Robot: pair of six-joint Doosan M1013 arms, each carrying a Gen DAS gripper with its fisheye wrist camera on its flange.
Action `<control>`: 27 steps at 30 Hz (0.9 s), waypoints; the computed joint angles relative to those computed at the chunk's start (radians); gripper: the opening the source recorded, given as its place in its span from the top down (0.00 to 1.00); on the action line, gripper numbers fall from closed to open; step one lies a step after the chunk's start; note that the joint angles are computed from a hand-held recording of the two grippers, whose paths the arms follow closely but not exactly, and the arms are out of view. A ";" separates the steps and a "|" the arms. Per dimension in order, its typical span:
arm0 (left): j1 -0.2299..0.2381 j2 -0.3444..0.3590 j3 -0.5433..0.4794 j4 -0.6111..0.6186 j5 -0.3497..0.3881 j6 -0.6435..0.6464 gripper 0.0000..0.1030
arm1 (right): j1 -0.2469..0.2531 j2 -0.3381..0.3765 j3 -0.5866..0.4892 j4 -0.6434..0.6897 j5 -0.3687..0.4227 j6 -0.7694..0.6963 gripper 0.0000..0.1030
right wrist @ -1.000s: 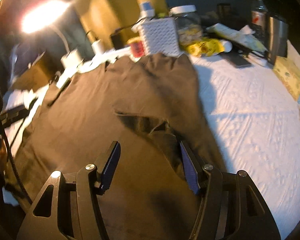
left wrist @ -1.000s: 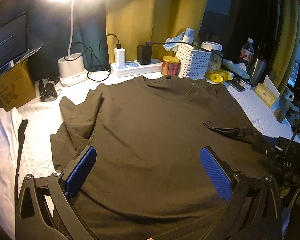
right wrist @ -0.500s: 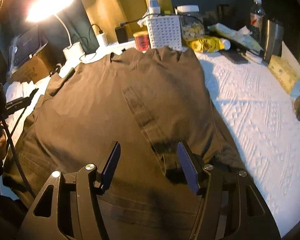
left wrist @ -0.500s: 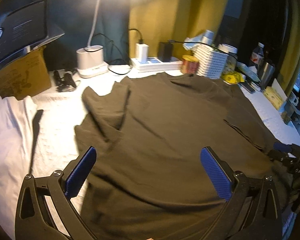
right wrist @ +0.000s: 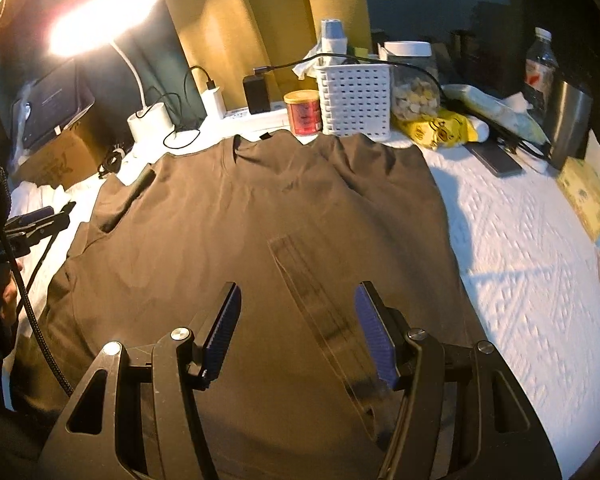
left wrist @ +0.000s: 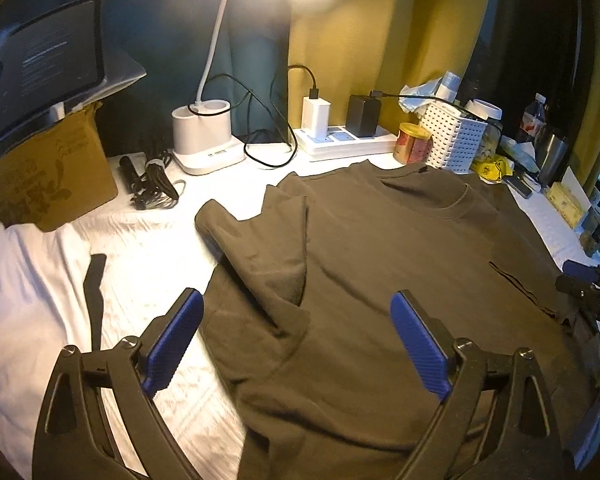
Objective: Fold small clothes
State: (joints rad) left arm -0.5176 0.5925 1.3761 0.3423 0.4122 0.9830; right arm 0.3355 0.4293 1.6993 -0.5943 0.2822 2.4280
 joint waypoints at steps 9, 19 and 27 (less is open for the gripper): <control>0.043 0.048 -0.070 -0.110 0.019 0.124 0.13 | -0.005 0.049 -0.081 0.121 0.045 -0.128 0.38; 0.086 0.147 -0.196 -0.237 0.134 0.241 0.52 | -0.022 0.096 -0.138 0.184 0.090 -0.174 0.38; 0.100 0.146 -0.182 -0.313 0.116 0.313 0.97 | -0.038 0.108 -0.151 0.336 0.062 -0.311 0.38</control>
State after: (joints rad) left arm -0.4172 0.7383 1.1945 0.0293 0.5284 1.2959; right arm 0.2977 0.5369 1.5483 -0.2585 0.3440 2.1173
